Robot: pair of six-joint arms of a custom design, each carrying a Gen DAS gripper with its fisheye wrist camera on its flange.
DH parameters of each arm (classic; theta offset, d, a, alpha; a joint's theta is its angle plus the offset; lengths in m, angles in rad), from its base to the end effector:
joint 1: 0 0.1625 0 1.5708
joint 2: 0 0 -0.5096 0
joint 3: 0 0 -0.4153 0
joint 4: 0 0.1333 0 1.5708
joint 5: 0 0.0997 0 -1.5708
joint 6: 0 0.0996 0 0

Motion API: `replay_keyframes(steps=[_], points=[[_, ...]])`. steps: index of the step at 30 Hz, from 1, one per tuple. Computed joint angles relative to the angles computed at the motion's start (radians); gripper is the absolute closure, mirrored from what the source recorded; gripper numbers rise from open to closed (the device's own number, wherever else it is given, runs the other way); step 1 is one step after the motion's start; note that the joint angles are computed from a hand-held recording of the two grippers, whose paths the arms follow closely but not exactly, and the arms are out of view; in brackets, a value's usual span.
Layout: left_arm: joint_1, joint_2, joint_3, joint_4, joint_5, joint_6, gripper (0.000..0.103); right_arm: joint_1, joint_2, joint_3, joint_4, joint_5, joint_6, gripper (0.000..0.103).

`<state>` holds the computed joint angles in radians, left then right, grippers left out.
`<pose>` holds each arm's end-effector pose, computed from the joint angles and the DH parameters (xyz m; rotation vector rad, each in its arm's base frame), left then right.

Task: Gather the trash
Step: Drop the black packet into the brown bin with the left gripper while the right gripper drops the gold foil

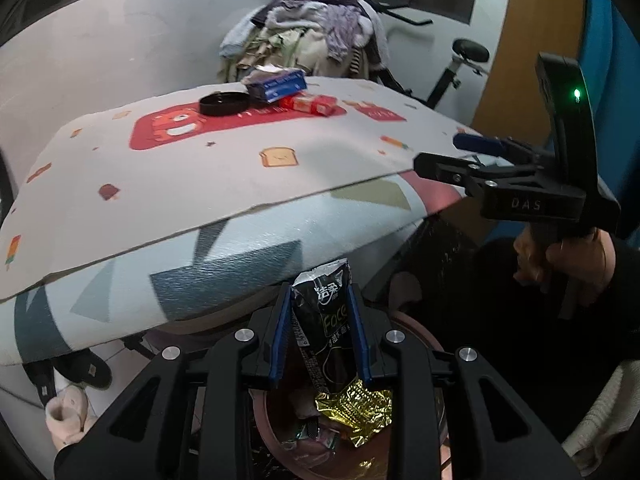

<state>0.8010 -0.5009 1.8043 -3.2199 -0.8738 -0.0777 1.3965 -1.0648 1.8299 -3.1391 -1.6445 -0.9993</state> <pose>-0.3291 -0.6230 -0.0314 0.7082 2.4381 -0.7818 0.0049 -0.6987 0.3234 0.9708 -2.3166 0.8369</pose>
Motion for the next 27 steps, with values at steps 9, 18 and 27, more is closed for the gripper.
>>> replay_keyframes(steps=[9,18,27], points=[[0.009,0.010,-0.022,0.052,-0.028,0.009,0.075,0.004,0.007,0.006,-0.007,-0.008,-0.018,0.006],[0.004,0.013,-0.021,0.053,-0.043,0.036,0.065,-0.003,0.004,-0.010,0.016,-0.004,0.034,0.006],[0.004,0.001,0.001,-0.010,-0.016,0.006,0.039,-0.006,0.000,-0.012,0.025,0.001,0.044,0.006]])
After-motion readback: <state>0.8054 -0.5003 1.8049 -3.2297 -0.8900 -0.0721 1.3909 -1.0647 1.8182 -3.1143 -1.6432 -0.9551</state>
